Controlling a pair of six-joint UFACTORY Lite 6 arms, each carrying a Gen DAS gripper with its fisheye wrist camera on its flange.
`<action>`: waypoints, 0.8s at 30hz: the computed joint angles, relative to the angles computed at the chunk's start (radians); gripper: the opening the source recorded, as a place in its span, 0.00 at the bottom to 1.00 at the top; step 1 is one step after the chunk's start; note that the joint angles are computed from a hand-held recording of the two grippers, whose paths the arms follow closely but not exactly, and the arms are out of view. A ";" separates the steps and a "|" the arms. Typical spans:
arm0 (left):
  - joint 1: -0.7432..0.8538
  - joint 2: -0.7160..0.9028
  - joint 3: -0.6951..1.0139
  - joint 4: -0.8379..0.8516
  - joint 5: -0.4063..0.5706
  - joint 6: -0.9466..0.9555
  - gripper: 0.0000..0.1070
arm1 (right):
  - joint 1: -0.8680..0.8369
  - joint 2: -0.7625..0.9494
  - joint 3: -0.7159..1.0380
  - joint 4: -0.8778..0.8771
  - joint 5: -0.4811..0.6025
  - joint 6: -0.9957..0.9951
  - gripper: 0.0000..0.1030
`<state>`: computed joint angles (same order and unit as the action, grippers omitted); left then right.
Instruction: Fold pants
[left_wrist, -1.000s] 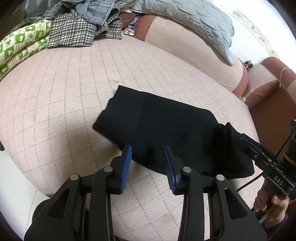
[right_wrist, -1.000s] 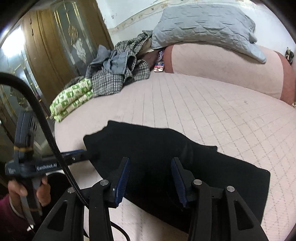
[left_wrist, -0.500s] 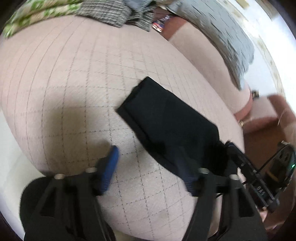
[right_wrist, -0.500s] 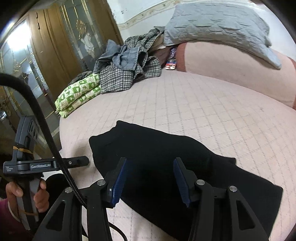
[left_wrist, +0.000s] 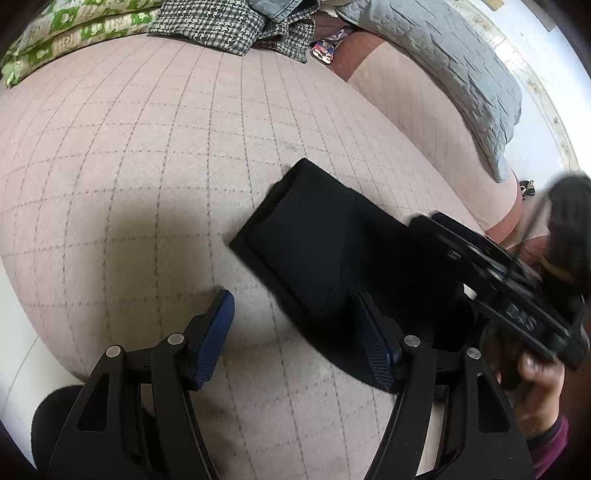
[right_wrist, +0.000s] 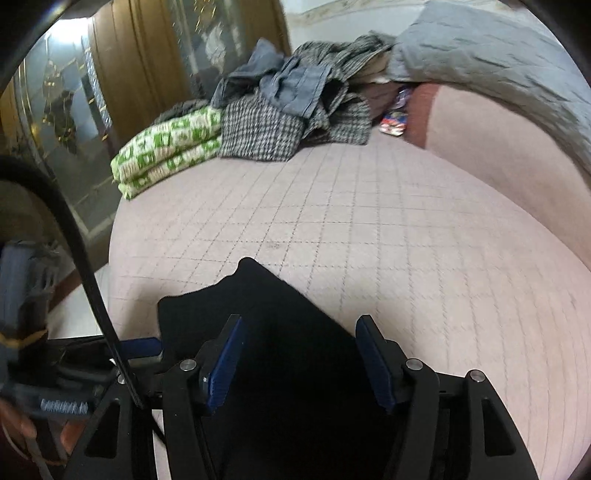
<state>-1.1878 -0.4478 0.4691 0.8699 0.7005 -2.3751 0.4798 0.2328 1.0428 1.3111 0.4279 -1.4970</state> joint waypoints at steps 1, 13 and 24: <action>0.006 0.005 -0.003 0.012 -0.005 -0.006 0.63 | 0.018 0.066 0.073 -0.073 0.003 0.063 0.58; 0.062 0.034 -0.040 0.253 -0.066 -0.159 0.26 | 0.137 0.383 0.433 -0.309 0.046 0.289 0.11; -0.309 0.187 0.401 0.418 0.282 0.096 0.16 | -0.416 -0.459 -0.209 0.100 0.474 -0.093 0.10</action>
